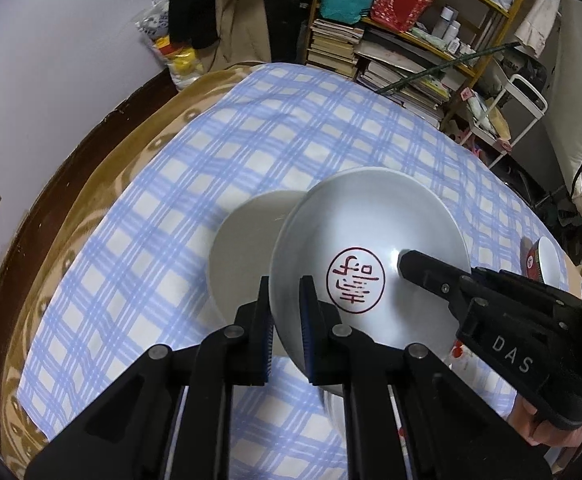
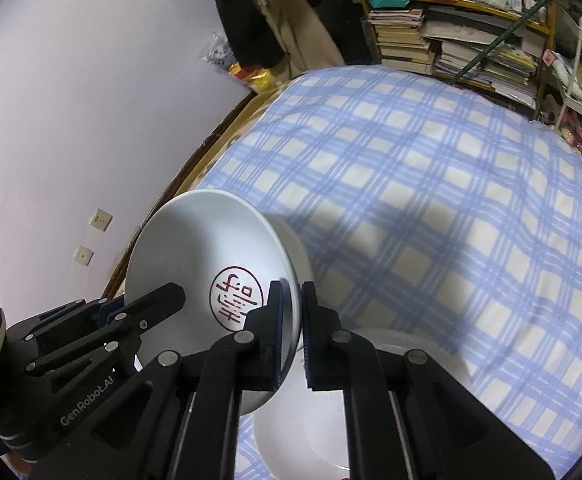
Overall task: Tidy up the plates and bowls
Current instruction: 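Carry the red-emblem bowl with both tools and lower it into the large white bowl, then open both tools to release the red-emblem bowl inside the large bowl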
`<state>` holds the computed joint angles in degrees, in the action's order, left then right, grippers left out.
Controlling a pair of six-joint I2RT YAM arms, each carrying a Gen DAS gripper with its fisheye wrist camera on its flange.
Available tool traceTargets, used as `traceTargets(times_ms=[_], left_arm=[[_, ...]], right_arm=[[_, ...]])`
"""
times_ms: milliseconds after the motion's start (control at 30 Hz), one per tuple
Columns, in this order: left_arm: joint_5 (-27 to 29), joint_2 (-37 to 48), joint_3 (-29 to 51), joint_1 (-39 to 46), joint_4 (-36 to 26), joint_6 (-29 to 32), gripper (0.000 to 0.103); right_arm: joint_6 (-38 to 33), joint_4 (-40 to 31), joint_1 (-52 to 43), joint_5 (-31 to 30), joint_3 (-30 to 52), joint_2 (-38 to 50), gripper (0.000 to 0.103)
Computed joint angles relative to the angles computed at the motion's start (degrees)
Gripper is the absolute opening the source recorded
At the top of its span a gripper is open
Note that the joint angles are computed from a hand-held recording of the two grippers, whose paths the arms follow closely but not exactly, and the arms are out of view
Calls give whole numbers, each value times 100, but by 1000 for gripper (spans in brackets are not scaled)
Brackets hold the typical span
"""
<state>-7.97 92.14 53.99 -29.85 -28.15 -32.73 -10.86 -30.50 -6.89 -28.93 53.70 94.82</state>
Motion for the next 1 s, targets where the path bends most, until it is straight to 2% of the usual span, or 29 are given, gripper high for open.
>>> traceTargets(times_ms=[333, 600, 733, 1000], left_arm=[[473, -177, -1067, 424, 962, -113, 10], [522, -101, -1245, 641, 1235, -39, 10], [266, 2, -1222, 545, 1227, 41, 10], [366, -55, -1340, 649, 1437, 123, 8]], right_arm=[[182, 562, 723, 614, -376, 9, 10], [467, 1207, 1071, 963, -674, 144, 10], [549, 1403, 1240, 1202, -712, 239, 9], [809, 1870, 1322, 1610, -920, 289, 8]])
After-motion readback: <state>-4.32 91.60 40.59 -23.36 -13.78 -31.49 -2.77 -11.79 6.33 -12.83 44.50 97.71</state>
